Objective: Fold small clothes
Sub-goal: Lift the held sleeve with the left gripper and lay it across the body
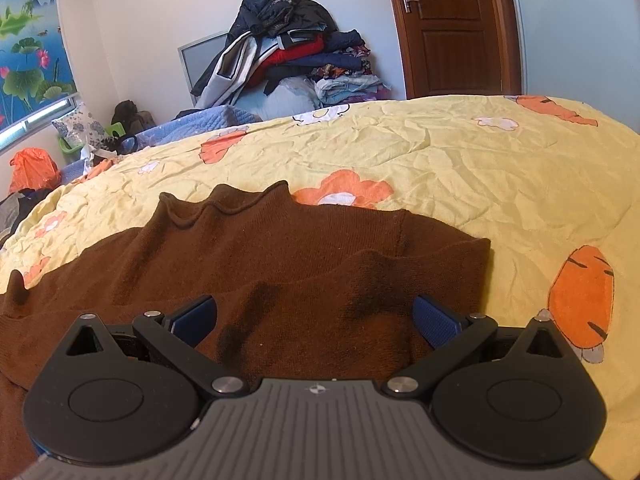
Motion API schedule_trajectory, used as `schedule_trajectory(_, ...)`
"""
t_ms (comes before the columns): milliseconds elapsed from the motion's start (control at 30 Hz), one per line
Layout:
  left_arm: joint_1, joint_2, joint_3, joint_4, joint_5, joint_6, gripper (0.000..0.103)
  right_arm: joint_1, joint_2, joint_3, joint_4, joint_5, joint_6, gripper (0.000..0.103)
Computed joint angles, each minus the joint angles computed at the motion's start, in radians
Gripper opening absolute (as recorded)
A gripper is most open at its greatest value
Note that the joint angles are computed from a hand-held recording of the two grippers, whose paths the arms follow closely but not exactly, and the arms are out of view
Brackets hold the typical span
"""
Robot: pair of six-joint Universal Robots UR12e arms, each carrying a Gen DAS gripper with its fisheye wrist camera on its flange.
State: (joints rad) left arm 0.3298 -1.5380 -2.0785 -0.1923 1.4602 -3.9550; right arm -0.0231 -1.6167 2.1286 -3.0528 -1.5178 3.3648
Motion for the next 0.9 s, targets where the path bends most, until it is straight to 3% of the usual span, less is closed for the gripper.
schedule_trajectory(33,-0.008,-0.006,0.014,-0.032,0.022,0.020,0.024,0.001,0.000,0.000,0.001,-0.002,0.000,0.103)
schedule_trajectory(133,-0.033,-0.004,0.034,-0.087,0.074,0.064,0.009,0.000,0.000,-0.001,0.001,-0.001,0.000,0.103)
schedule_trajectory(267,-0.116,0.010,0.040,-0.022,0.179,0.139,0.007,0.001,0.001,-0.001,0.000,-0.002,0.001,0.103)
schedule_trajectory(367,-0.225,0.006,0.054,0.081,0.192,0.271,0.007,0.000,0.001,-0.001,0.000,0.000,0.001,0.103)
schedule_trajectory(433,-0.313,-0.006,0.065,0.156,0.156,0.381,0.007,-0.001,0.001,0.000,-0.003,0.002,0.006,0.103)
schedule_trajectory(500,-0.395,-0.024,0.081,0.183,0.036,0.506,0.007,-0.004,0.000,0.001,-0.006,0.008,0.012,0.103)
schedule_trajectory(567,-0.444,-0.040,0.105,0.103,-0.170,0.632,0.007,-0.008,-0.001,0.004,-0.013,0.016,0.020,0.103)
schedule_trajectory(600,-0.470,-0.046,0.120,0.032,-0.236,0.698,0.008,-0.010,-0.002,0.006,-0.017,0.021,0.026,0.103)
schedule_trajectory(667,-0.511,-0.047,0.136,-0.084,-0.270,0.788,0.009,-0.016,-0.004,0.011,-0.026,0.033,0.037,0.103)
schedule_trajectory(700,-0.522,-0.044,0.128,-0.092,-0.272,0.804,0.010,-0.019,-0.005,0.014,-0.030,0.039,0.042,0.103)
schedule_trajectory(767,-0.527,-0.032,0.085,-0.036,-0.243,0.805,0.014,-0.023,-0.006,0.017,-0.038,0.049,0.050,0.103)
schedule_trajectory(800,-0.526,-0.024,0.066,-0.019,-0.214,0.797,0.024,-0.025,-0.006,0.018,-0.040,0.053,0.053,0.103)
schedule_trajectory(833,-0.514,-0.010,0.044,-0.011,-0.189,0.797,0.042,-0.026,-0.006,0.019,-0.043,0.056,0.056,0.103)
schedule_trajectory(867,-0.501,0.002,0.024,0.004,-0.165,0.785,0.053,-0.027,-0.007,0.020,-0.045,0.059,0.058,0.103)
schedule_trajectory(900,-0.482,0.013,0.000,0.044,-0.139,0.753,0.074,-0.027,-0.007,0.020,-0.047,0.060,0.061,0.103)
